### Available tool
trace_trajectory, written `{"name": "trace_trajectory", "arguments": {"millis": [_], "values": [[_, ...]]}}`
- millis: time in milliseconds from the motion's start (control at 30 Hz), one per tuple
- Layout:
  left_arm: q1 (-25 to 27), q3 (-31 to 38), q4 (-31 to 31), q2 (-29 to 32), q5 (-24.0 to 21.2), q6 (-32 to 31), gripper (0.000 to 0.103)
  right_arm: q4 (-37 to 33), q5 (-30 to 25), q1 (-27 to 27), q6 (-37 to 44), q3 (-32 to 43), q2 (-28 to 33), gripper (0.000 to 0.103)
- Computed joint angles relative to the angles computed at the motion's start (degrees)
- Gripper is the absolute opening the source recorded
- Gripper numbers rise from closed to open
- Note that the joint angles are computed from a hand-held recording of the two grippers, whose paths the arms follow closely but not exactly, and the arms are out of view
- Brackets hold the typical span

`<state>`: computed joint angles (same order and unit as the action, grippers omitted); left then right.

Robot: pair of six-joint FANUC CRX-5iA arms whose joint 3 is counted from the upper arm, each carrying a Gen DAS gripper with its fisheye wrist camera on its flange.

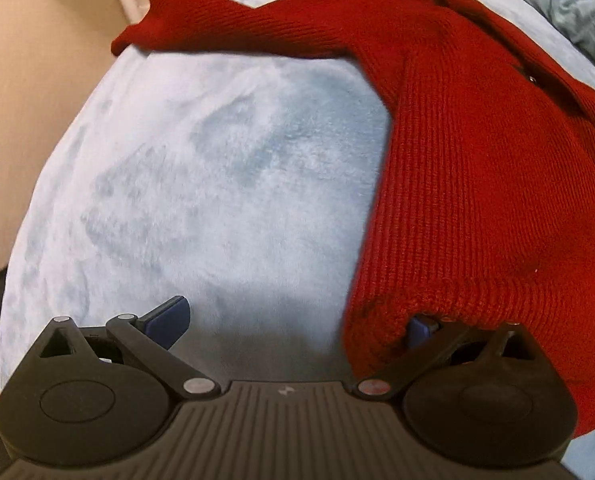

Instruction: Fold small clothes

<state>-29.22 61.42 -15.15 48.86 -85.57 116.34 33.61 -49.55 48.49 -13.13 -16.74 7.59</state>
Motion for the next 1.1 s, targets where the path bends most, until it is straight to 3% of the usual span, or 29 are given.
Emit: {"name": "trace_trajectory", "arguments": {"millis": [233,333,433,500,600,700,833,867,900,933,1100], "values": [[0.24,11.84,-0.85,5.69,-4.47,-1.16,0.103,2.62,-6.33,4.62,9.41,2.86,3.81,0.07],[0.43,13.72,-0.66,6.46,-5.18,-1.04,0.103,-0.45,-3.46,4.16,14.37,3.43,3.77,0.073],[0.44,11.1,-0.58,5.15,-3.96,-0.49,0.103,1.02,-4.0,4.34,15.15,4.76,5.89,0.073],[0.32,8.46,-0.6,3.9,-2.84,-0.37,0.103,4.67,-6.18,4.26,11.63,5.28,7.63,0.071],[0.19,4.58,-0.42,2.19,-1.43,-1.11,0.103,9.32,-9.46,2.77,-3.31,3.82,7.49,0.071],[0.17,2.09,0.14,1.39,-0.91,-2.45,0.103,9.17,-5.48,0.23,-13.31,0.07,3.75,0.072],[-0.18,-1.45,0.11,0.1,0.56,-2.05,0.103,7.61,-5.73,-0.2,-10.44,0.87,3.91,0.071],[-0.38,-2.43,-0.13,-0.3,0.97,-1.57,0.103,6.16,-5.16,-0.13,-8.78,1.36,4.11,0.07],[-0.5,-4.15,-0.24,-1.15,2.09,-0.95,0.103,4.88,-3.31,-0.21,-7.71,1.08,3.76,0.054],[-0.43,-5.63,-0.06,-1.92,3.14,-0.7,0.103,4.41,-0.52,-0.4,-7.85,0.19,3.1,0.022],[0.0,-7.17,-2.19,-4.43,4.93,-0.19,0.103,16.03,-1.79,0.19,-23.29,-3.84,-2.56,0.019]]}}
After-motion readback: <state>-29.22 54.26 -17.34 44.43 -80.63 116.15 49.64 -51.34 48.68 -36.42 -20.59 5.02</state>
